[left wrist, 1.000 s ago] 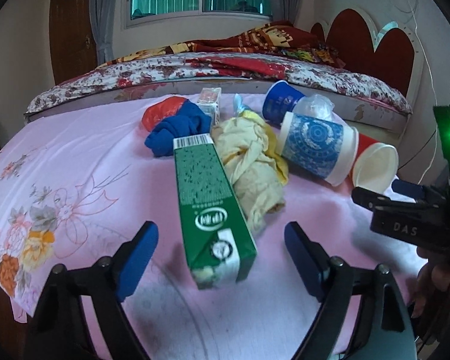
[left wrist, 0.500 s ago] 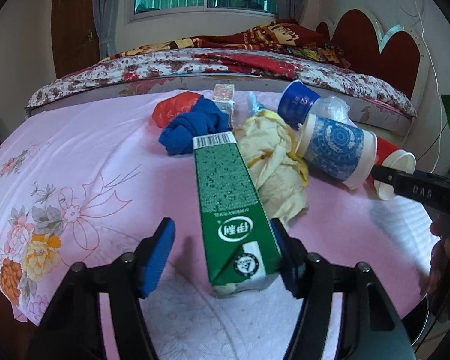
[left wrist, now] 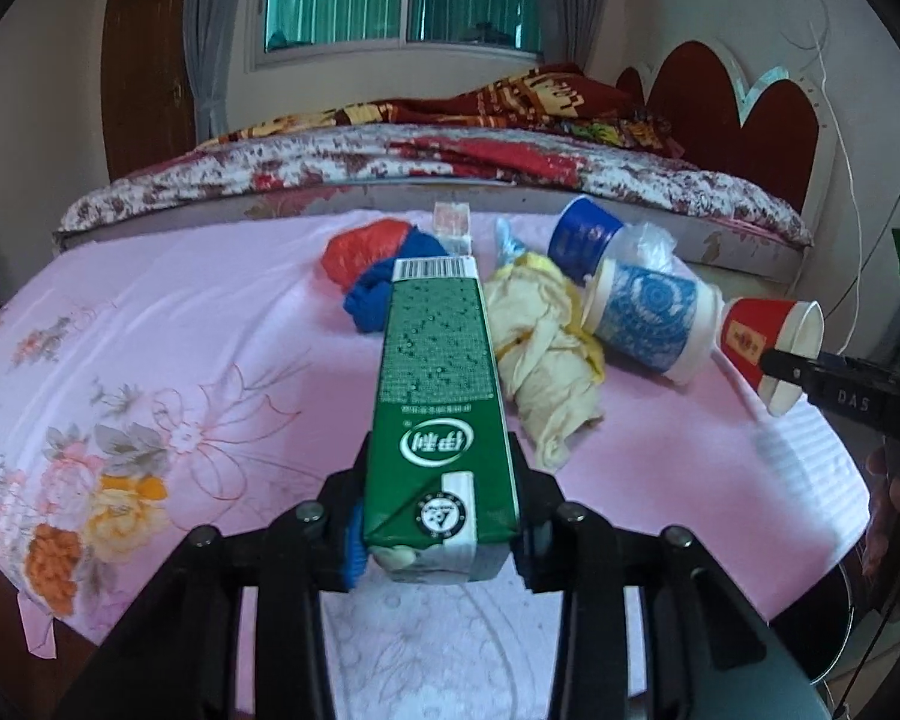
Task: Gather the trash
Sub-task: 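Carry the carton and red cup to the black bin and open both tools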
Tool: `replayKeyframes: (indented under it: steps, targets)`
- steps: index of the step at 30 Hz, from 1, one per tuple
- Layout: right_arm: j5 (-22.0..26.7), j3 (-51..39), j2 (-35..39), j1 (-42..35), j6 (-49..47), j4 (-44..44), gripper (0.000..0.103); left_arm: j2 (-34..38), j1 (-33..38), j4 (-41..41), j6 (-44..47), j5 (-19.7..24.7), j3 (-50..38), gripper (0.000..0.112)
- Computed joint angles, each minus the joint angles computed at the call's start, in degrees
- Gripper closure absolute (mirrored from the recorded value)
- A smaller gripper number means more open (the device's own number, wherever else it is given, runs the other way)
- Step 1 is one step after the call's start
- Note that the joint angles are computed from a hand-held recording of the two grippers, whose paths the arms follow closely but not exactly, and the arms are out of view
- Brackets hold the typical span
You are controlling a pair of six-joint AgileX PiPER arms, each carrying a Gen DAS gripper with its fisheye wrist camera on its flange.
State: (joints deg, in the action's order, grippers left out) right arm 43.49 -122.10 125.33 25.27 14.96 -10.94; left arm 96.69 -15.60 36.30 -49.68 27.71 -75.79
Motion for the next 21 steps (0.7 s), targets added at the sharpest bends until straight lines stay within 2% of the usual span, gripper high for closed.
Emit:
replayKeyframes:
  steps: [5, 11, 16, 21]
  targets:
    - [-6.20, 14.97, -10.65, -0.49, 0.61, -1.72, 0.053, -3.40, -2.78, 3.16, -3.21, 0.22, 2.13, 0.074]
    - [-10.51, 29.89, -22.98, -1.80, 2.10, -5.07, 0.054, -5.82, -9.36, 2.98, -2.69, -0.02, 3.01, 0.074]
    - [-13.04, 41.61, -33.30, -4.35, 1.41, -6.69, 0.054, -4.68, -15.09, -0.57, 1.86, -0.55, 0.85, 0.074]
    - [-15.52, 51.95, -41.85, -9.37, -5.16, -2.07, 0.054, -2.38, -19.90, -6.07, 8.30, -0.78, -2.10, 0.074]
